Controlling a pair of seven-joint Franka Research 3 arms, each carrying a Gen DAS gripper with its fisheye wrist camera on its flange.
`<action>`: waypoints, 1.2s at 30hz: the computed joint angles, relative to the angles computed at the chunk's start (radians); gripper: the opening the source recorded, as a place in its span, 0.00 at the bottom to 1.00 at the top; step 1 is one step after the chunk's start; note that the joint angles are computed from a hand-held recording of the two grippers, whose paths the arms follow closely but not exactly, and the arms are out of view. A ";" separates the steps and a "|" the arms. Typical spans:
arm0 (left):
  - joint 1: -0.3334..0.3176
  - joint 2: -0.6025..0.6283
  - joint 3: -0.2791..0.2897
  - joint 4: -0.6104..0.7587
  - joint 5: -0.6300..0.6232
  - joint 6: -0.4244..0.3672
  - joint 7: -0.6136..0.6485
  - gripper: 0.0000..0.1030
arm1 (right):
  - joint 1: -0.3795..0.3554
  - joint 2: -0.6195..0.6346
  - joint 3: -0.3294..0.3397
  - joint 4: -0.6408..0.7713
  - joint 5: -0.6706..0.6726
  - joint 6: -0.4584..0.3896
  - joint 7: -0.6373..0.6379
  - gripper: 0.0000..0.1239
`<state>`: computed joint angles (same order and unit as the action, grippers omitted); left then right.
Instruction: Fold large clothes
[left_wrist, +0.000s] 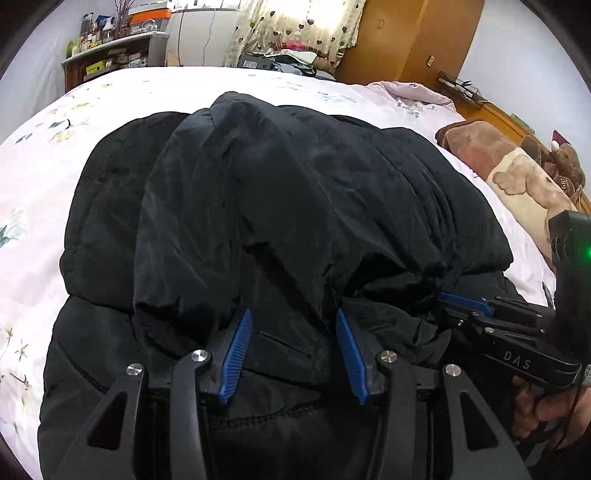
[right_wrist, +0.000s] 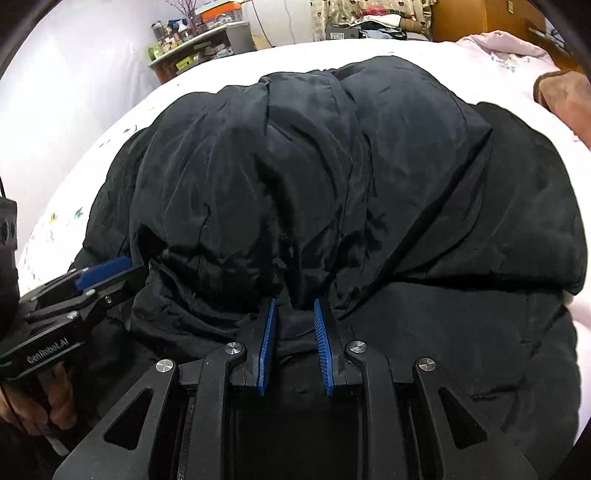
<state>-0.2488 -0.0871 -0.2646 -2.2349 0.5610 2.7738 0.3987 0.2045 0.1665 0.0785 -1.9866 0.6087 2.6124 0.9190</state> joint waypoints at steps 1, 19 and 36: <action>0.001 0.003 0.000 0.003 0.002 -0.001 -0.001 0.49 | 0.002 0.004 0.000 0.002 -0.007 0.004 0.001 0.17; -0.039 -0.204 -0.063 -0.055 -0.042 -0.168 -0.043 0.48 | 0.011 -0.275 -0.048 -0.202 0.012 -0.007 -0.017 0.27; -0.112 -0.489 -0.162 -0.120 -0.086 -0.380 -0.130 0.48 | 0.024 -0.668 -0.119 -0.494 0.003 -0.034 -0.017 0.27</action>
<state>-0.3607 -0.5758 -0.4266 -2.3545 0.4747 2.3935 0.2687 0.2281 -0.5020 -0.0410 -2.4811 0.6117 2.5785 0.9018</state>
